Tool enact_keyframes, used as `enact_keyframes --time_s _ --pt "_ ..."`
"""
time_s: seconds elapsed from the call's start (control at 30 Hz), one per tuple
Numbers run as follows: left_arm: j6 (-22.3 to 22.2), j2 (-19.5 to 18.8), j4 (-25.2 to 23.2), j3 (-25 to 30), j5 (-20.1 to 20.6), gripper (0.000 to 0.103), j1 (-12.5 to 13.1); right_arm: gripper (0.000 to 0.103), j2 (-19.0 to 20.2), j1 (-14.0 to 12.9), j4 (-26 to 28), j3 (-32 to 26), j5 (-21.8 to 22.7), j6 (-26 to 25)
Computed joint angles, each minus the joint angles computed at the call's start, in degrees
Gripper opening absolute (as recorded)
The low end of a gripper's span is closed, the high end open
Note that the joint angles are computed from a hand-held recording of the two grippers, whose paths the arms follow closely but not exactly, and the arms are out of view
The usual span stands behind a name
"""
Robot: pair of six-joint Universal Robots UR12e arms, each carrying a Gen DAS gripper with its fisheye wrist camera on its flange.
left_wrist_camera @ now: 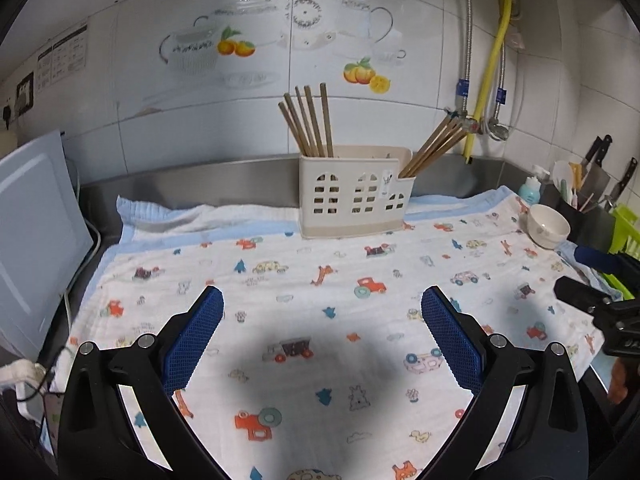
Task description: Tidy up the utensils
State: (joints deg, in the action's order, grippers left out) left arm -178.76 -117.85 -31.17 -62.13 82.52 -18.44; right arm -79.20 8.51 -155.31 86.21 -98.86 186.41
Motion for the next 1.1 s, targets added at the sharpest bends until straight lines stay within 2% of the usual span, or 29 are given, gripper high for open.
enact_keyframes --time_s 0.23,0.57,1.1 --pt "-0.12 0.12 -0.98 -1.21 2.13 0.098 -0.27 0.088 0.75 -0.42 1.52 0.45 1.11 1.68" --pt "-1.36 0.11 -2.15 -2.26 2.37 0.098 -0.07 0.088 1.33 -0.65 2.86 0.82 1.10 3.53" --pt "-0.65 -0.34 -3.27 -2.04 2.74 0.098 -0.42 0.089 1.45 -0.96 3.49 1.00 1.07 4.07"
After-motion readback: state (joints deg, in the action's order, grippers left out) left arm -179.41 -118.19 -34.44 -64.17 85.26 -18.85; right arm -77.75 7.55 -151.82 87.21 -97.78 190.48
